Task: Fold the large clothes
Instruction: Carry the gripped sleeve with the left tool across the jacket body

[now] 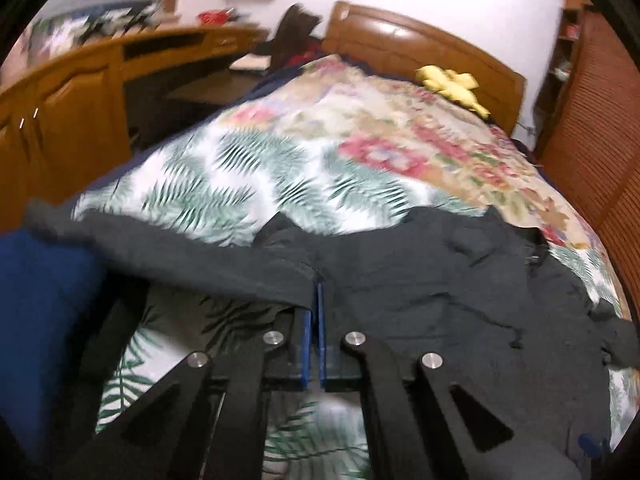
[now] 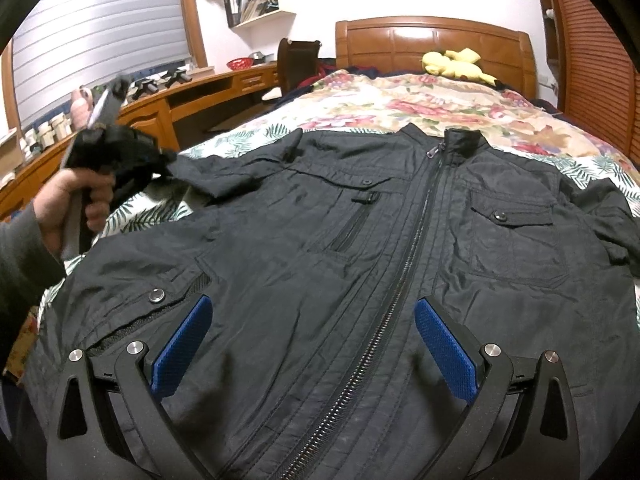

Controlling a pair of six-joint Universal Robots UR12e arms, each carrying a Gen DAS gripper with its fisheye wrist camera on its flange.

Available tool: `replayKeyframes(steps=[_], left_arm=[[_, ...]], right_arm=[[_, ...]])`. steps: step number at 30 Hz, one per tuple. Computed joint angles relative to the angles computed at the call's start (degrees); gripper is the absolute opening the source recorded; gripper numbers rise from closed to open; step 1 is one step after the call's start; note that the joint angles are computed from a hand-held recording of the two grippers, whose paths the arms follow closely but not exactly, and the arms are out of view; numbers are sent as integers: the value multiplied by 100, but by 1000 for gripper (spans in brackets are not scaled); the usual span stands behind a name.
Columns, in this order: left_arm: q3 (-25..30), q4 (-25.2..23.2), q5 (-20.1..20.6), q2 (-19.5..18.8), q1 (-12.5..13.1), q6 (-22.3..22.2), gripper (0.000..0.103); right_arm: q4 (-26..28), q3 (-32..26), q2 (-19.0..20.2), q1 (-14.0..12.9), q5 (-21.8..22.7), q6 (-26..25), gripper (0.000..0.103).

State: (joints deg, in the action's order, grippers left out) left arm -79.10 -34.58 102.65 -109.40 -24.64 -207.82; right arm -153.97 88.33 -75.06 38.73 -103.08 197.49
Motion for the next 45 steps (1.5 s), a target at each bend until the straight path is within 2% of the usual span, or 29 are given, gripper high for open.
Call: replayKeyframes(steps=[8,11,14,16,20,23,25,28,31,34,38,45], left_arm=[[547,-188,-252,-102,-488,1163,0],[672,-605,-252,-147,-571,1238,0],[596,-786,-414,-128,-551,1326,0],[529,-945,-517,-91,-508,1309,0],[329,-954,-492,27,-537,1218,1],[82,-768,-697,205,-499,1247,7],[-99,-563,-789,343,-479,1334,16],[-331,-322,-673,542,-479,1434,24],[-462,-295,-476,677,-429,1439,30],[-602,-304,-225,753,-307,1333,34],[-794,-487,-234,807,-79,998,36],[-1117,-602,-29,791,117,606,36]], right_arm=[[-34,-1,-5,62,-226,-81,103],[-58,-1,1,89,-289,-147,103],[-81,23,-14,85,-290,-153,103],[-92,37,-24,73,-266,-123,103],[-48,24,-22,59,-230,-122,103],[-38,19,-20,54,-221,-136,103],[-30,16,-19,56,-219,-134,103],[-26,9,-12,56,-218,-124,103],[-4,6,-9,58,-229,-135,103],[-4,9,-8,66,-248,-142,103],[-4,8,-6,64,-250,-135,103],[94,-25,5,58,-224,-135,103]])
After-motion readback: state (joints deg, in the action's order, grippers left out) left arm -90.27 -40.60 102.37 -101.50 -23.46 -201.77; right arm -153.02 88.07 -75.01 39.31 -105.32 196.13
